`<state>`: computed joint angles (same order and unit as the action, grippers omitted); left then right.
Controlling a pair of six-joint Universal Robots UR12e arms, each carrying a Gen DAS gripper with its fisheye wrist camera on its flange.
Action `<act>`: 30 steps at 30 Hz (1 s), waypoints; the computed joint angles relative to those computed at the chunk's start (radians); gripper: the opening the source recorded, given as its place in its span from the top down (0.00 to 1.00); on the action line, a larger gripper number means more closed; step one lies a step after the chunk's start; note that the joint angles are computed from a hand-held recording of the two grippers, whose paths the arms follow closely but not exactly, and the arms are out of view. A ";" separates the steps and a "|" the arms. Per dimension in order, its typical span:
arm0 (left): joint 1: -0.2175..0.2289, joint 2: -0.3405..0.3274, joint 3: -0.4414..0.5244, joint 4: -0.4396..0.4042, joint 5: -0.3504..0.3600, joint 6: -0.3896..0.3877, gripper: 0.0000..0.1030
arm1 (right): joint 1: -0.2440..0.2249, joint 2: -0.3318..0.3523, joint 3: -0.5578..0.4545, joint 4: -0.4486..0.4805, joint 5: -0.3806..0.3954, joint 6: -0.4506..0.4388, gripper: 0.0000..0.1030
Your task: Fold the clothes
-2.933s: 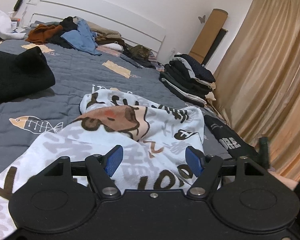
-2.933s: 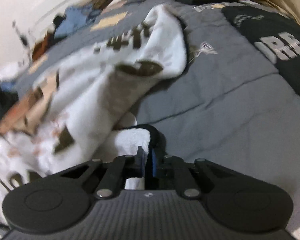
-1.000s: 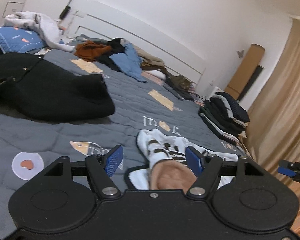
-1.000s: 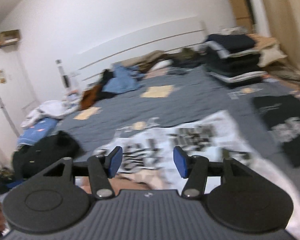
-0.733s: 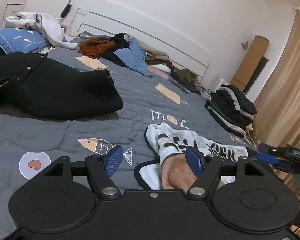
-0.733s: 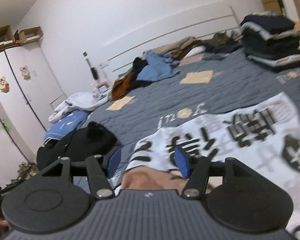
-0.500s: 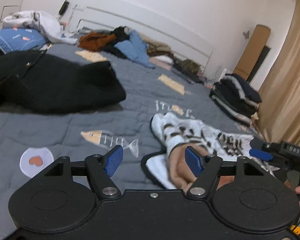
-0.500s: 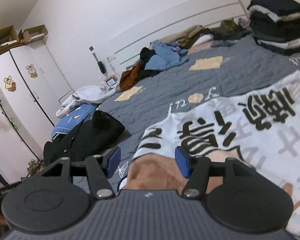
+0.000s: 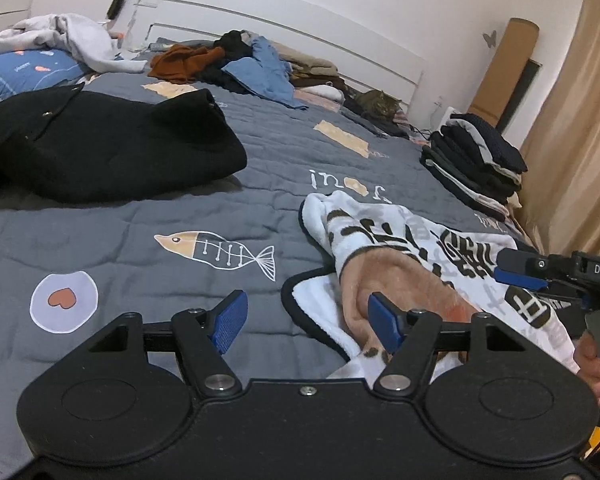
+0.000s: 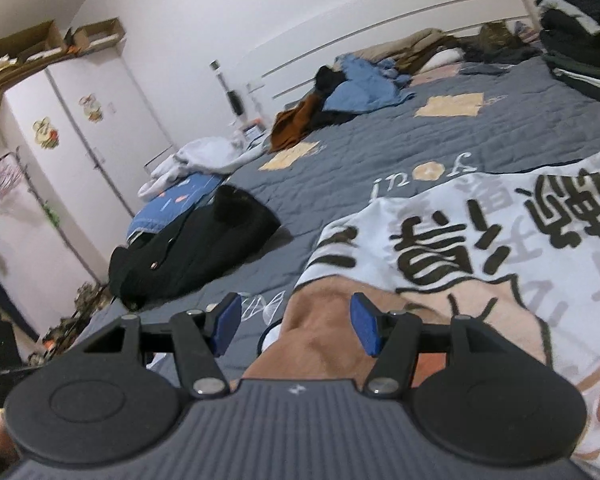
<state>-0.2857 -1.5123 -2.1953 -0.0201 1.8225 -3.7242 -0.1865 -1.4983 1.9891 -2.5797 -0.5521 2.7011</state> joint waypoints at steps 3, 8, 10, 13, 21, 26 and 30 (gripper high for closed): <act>0.005 -0.009 0.006 0.004 -0.017 -0.002 0.37 | 0.006 -0.005 -0.008 0.081 0.013 -0.064 0.42; 0.017 -0.027 0.025 -0.026 -0.046 -0.016 0.37 | 0.018 -0.007 -0.026 0.185 0.031 -0.136 0.42; 0.022 -0.029 0.031 -0.049 -0.052 -0.007 0.37 | 0.020 -0.006 -0.028 0.201 0.040 -0.135 0.42; 0.035 -0.030 0.040 -0.075 -0.070 0.001 0.37 | 0.025 -0.008 -0.038 0.252 0.043 -0.171 0.42; 0.086 -0.071 0.079 -0.111 -0.158 0.016 0.37 | 0.027 -0.007 -0.058 0.332 0.069 -0.218 0.42; 0.099 -0.108 0.102 -0.157 -0.189 0.026 0.40 | 0.026 -0.003 -0.065 0.361 0.078 -0.229 0.42; 0.108 -0.137 0.114 -0.174 -0.213 0.009 0.44 | 0.027 -0.001 -0.069 0.361 0.077 -0.234 0.42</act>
<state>-0.1774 -1.6497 -2.0813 -0.1941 1.6099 -3.7155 -0.1594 -1.4988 1.9200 -2.2189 -0.4753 2.4675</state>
